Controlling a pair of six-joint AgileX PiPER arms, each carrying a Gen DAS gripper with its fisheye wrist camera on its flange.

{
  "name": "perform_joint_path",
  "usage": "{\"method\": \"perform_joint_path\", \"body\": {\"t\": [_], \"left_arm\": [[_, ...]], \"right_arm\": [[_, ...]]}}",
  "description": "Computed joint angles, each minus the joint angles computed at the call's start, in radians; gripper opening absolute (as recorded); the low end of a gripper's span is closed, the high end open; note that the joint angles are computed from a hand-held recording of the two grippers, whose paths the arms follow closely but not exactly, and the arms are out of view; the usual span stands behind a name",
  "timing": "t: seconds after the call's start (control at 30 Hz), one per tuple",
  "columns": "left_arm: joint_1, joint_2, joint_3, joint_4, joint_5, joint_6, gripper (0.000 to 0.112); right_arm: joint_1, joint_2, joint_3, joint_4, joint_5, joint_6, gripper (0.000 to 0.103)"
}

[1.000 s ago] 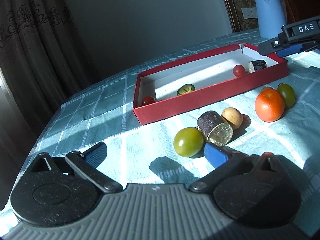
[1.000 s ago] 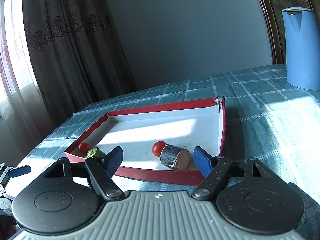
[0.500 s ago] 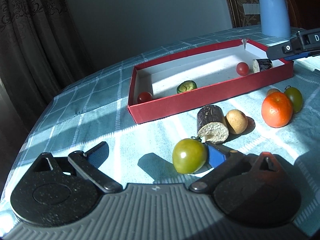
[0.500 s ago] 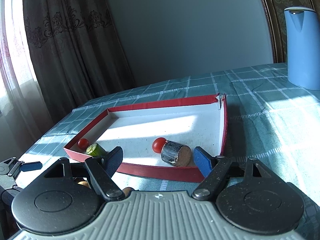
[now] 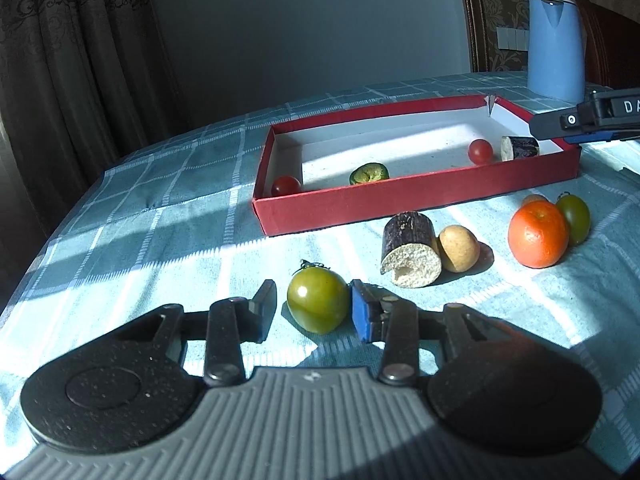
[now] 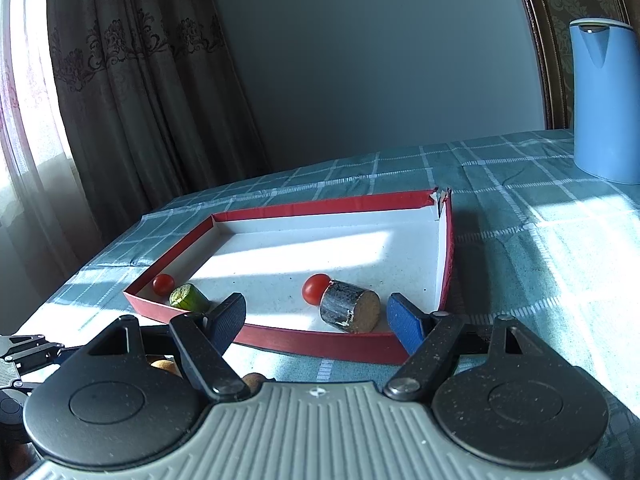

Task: Organize fruits
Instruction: 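Move left gripper back out to the green tomato beside the box, then close left gripper on green tomato while right gripper grasps another green tomato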

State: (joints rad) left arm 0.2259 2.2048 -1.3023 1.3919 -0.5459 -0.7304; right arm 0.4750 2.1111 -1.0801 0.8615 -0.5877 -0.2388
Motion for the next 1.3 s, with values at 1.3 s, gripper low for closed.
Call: {"method": "perform_joint_path", "body": {"t": [1.3], "left_arm": [[0.009,0.008,-0.025,0.032,0.000,-0.052,0.038]], "right_arm": [[0.104,-0.029,0.064,0.006,0.114,-0.260,0.051]]}}
